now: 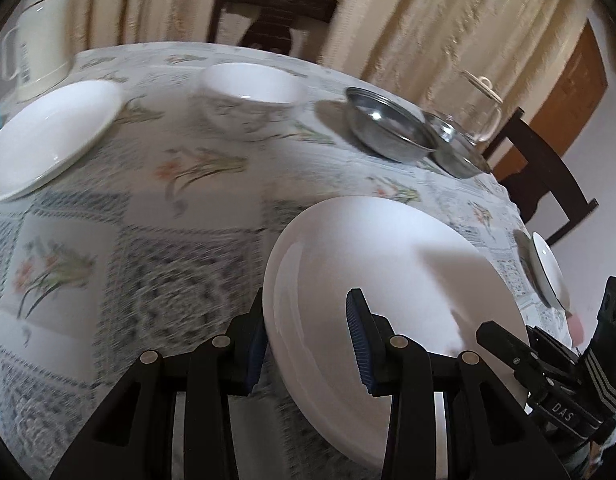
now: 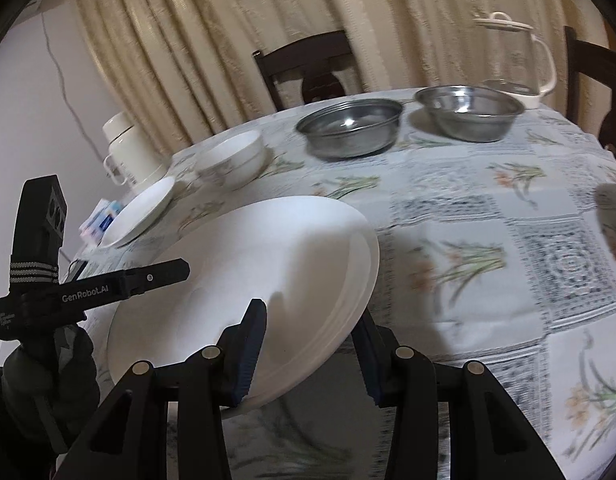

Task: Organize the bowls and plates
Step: 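Carry the large white plate with both tools toward the small white plate by the thermos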

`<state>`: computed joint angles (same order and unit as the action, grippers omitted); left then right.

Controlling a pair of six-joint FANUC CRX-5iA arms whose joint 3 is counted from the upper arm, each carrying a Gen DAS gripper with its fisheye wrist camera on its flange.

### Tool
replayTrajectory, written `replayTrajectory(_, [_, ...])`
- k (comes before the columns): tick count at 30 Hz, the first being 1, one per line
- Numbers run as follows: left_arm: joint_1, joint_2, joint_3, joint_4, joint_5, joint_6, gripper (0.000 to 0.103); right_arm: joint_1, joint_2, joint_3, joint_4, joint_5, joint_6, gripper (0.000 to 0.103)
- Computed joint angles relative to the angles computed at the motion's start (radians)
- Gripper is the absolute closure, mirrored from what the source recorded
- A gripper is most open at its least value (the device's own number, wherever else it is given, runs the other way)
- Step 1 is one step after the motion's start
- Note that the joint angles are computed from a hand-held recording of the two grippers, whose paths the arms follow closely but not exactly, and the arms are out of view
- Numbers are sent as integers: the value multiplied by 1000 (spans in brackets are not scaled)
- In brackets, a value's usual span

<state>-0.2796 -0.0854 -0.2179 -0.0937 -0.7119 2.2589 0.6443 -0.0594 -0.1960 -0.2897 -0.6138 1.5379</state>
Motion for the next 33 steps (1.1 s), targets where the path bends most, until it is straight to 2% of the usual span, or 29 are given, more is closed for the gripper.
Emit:
replayTrajectory(7, [12, -72, -59, -50, -17, 48, 65, 41, 14, 6, -12, -14, 14, 57])
replayTrajectory(11, [32, -101, -105, -24, -3, 25, 65, 61, 21, 1, 9, -19, -4, 57])
replayTrajectory(16, [-7, -99, -74, -115, -37, 62, 64, 56, 20, 1, 3, -23, -18, 57])
replayTrajectory(19, [-15, -97, -69, -130, -46, 61, 59, 64, 18, -4, 18, -16, -36, 57])
replayTrajectory(21, [-11, -102, -76, -131, -45, 73, 47, 66, 18, -7, 24, -12, -43, 57])
replayTrajectory(26, [19, -127, -114, -95, -13, 77, 45, 69, 18, -8, 28, -10, -51, 57])
replayTrajectory(33, [7, -118, -102, -104, -18, 52, 45, 71, 26, -1, 42, -19, -53, 56])
